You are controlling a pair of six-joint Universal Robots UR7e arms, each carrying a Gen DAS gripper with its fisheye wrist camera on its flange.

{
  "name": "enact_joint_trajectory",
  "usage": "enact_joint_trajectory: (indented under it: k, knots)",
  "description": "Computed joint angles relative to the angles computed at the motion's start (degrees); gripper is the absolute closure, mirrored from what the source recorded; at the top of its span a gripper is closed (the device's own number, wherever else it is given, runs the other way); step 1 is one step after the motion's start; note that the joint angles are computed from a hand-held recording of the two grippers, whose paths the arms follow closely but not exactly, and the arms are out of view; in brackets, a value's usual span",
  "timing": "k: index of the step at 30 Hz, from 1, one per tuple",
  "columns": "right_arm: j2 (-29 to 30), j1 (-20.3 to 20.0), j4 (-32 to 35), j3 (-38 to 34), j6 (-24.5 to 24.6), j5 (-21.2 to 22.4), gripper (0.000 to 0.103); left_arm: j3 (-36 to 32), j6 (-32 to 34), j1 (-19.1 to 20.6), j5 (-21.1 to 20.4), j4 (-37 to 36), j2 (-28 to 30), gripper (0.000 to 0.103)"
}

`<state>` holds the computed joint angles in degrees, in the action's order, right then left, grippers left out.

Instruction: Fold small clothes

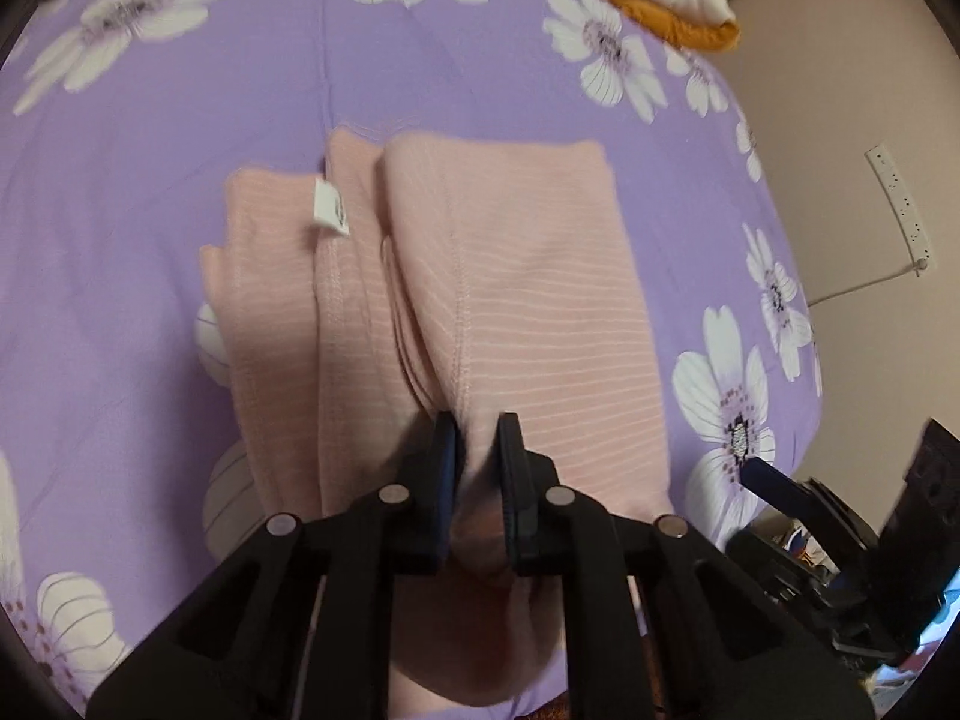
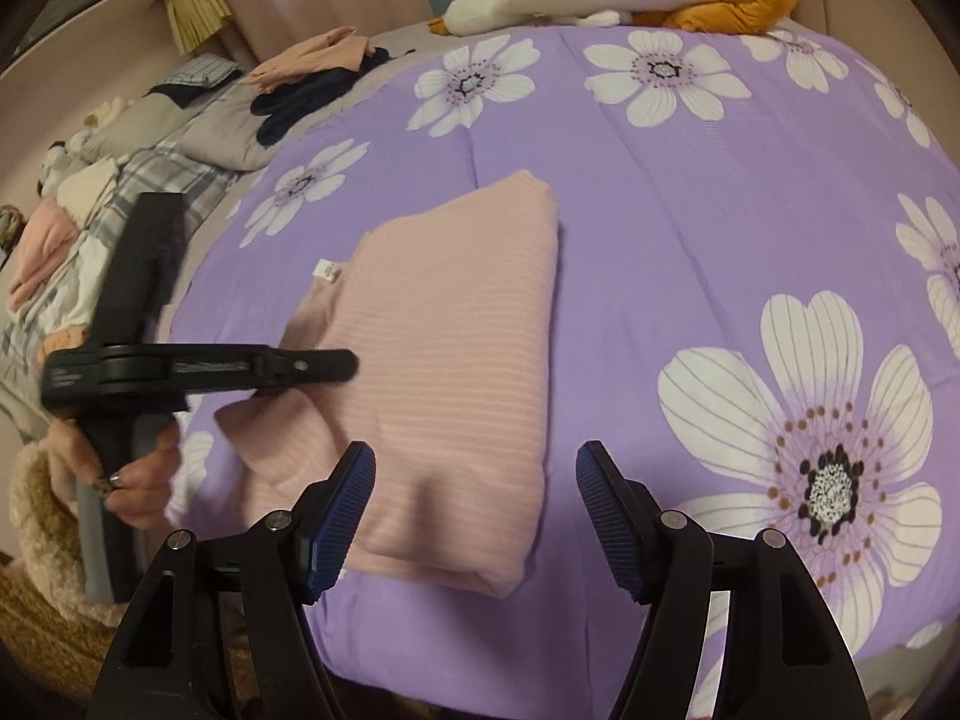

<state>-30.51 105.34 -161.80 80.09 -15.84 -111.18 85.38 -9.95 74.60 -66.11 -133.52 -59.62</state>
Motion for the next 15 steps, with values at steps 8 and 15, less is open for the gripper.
enact_joint_trajectory:
  k: [8, 15]
  knots:
    - [1.3, 0.0, 1.5, -1.7, 0.0, 1.4, 0.033, 7.1, 4.0, -3.1, 5.4, -6.3, -5.2, 0.091]
    - [3.6, -0.2, 5.3, -4.1, 1.0, 0.4, 0.033, 5.8, 3.3, 0.1, 6.7, -3.4, -3.1, 0.084]
